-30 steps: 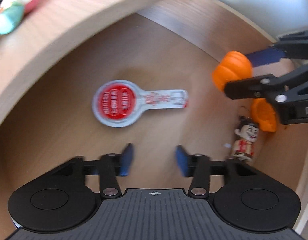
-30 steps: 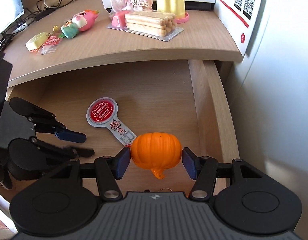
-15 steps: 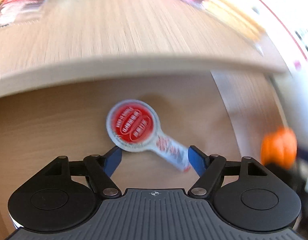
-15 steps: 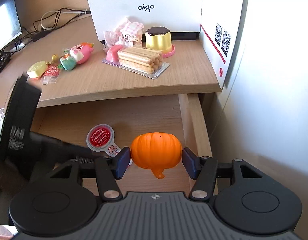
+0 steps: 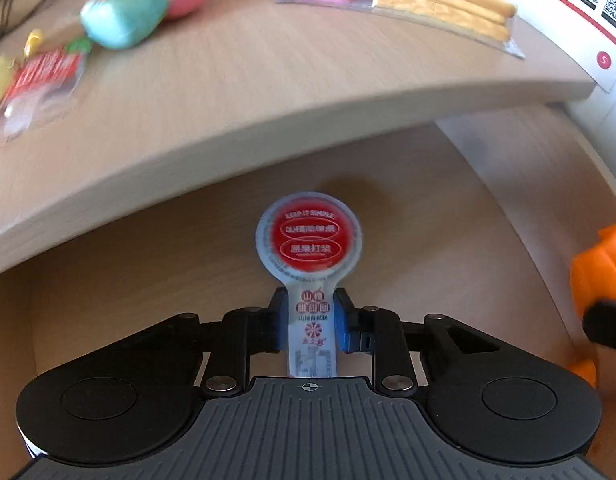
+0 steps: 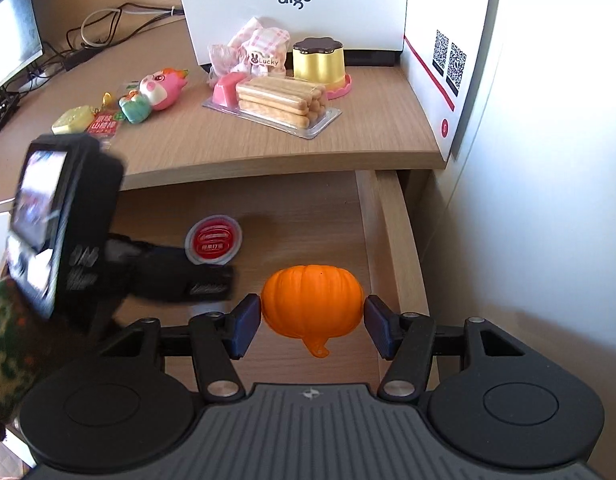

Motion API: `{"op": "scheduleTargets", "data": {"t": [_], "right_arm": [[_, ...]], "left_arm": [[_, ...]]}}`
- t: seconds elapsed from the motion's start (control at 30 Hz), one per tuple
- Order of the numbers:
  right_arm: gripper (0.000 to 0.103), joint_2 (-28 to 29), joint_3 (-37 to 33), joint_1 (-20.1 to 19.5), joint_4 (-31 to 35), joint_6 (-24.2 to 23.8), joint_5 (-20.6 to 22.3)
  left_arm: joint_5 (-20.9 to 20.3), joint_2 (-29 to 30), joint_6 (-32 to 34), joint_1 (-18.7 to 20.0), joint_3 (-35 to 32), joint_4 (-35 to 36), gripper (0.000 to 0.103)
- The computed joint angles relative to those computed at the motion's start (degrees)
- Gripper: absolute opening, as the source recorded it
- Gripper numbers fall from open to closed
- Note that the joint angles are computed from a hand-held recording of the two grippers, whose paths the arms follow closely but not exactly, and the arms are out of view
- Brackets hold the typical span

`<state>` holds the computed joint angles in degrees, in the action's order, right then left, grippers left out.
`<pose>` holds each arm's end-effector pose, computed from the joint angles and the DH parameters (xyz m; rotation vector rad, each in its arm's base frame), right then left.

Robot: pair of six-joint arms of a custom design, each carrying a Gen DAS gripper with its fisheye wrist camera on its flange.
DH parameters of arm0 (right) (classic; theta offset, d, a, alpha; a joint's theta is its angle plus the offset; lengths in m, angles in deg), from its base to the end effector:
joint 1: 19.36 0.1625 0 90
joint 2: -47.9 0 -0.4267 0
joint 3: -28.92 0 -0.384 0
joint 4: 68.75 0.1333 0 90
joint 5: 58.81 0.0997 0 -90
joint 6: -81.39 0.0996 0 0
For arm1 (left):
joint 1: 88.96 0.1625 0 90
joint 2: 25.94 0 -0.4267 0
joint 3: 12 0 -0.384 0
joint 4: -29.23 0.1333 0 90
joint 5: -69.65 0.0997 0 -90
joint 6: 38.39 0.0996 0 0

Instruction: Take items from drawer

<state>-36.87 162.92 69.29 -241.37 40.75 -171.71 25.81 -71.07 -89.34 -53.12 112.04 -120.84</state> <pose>0.0845 -0.4255 0.2749 0.7028 -2.4240 0.5226 -0.2422 -0.4280 -0.0094 0.2315 2.3400 -0.5569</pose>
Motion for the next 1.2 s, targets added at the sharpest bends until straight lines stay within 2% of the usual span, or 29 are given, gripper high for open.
{"op": "scheduleTargets", "data": {"t": [0.07,0.2,0.33,0.47,0.57,0.67,0.73,0.77,0.8,0.93,1.03,1.07,1.13,1.2], "right_arm": [[0.057,0.05,-0.01,0.23,1.00,0.36,-0.20],[0.057,-0.04,-0.35,1.22,4.68,1.74,-0.80],[0.057,-1.58,-0.57,2.50,9.32,3.84,-0.08],[0.057,-3.95,-0.47,4.26,11.39,4.37,1.09],[0.057,-5.52,-0.66,6.35,10.44,3.88,1.62],[0.057,-6.50,-1.73,8.67,9.20,3.92,2.82],[0.057,-6.31,-3.14,10.31,7.88,3.85,3.73],[0.057,-5.94,-3.90,11.22,7.05,3.92,4.23],[0.057,-5.41,-4.75,11.99,6.35,3.89,4.87],[0.057,-1.05,-8.08,14.41,2.45,2.13,5.95],[0.057,2.12,-9.78,14.77,1.17,0.73,6.30],[0.057,2.97,-10.28,14.65,1.42,0.62,6.17],[0.057,4.40,-10.89,14.06,1.51,0.59,5.90],[0.057,5.72,-11.43,13.13,1.64,1.12,5.57]], "left_arm": [[-2.98,-2.34,0.85,0.37,1.65,-0.62,0.026],[-6.34,-7.80,0.06,-1.29,4.37,4.10,0.026],[-10.43,-15.58,-1.38,-5.60,8.62,7.48,0.026],[-11.95,-24.36,-5.53,-11.47,12.20,10.15,0.026],[-8.06,-31.24,-5.01,-14.82,12.85,12.64,0.026],[0.85,-31.82,-3.92,-16.75,11.07,11.80,0.026],[8.24,-25.60,3.29,-13.05,5.13,6.02,0.026],[10.76,-22.11,7.36,-10.25,2.09,1.79,0.026],[12.33,-21.02,9.02,-8.89,1.13,-0.97,0.026],[15.37,-14.76,15.77,-2.71,-3.68,-9.29,0.027],[13.76,-10.37,18.04,2.09,-6.80,-10.67,0.027],[14.15,-11.63,16.12,2.01,-5.43,-8.21,0.027],[13.70,-9.47,16.52,4.17,-6.55,-7.50,0.027],[15.43,-7.97,19.34,4.40,-4.70,-12.72,0.031]]}}
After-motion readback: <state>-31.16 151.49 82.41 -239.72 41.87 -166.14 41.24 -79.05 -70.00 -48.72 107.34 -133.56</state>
